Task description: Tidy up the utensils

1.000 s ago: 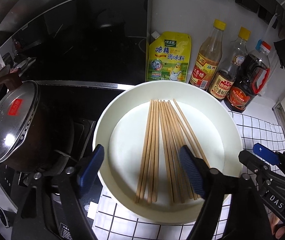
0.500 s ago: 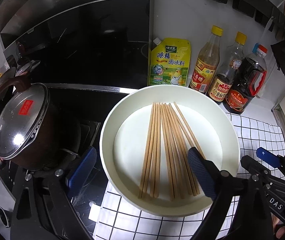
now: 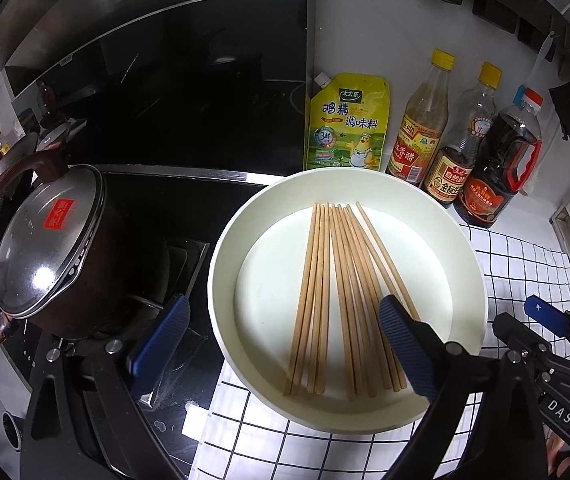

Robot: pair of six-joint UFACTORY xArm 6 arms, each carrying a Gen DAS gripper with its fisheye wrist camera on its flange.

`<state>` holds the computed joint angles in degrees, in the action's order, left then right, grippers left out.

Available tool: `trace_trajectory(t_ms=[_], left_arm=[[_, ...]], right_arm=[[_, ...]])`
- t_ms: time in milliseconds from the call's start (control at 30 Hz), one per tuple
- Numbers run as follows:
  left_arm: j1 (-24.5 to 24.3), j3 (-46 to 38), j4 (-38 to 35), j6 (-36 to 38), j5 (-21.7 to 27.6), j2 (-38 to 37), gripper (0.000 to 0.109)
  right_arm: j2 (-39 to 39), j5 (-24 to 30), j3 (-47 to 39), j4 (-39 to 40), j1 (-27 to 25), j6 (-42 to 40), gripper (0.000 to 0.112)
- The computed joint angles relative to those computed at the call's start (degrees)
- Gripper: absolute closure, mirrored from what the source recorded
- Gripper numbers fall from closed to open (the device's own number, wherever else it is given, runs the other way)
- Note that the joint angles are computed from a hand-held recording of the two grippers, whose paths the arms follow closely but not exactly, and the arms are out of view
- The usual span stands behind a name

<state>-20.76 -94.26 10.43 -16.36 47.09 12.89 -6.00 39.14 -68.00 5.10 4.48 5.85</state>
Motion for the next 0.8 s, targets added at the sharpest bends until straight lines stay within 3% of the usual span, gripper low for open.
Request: trace_trajectory(t_ms=[800], left_arm=[[-0.2,-0.4,0.3,-0.4,0.6,0.4,0.014]], right_arm=[[0.2,0.2,-0.2,-0.7,0.2,0.6,0.056]])
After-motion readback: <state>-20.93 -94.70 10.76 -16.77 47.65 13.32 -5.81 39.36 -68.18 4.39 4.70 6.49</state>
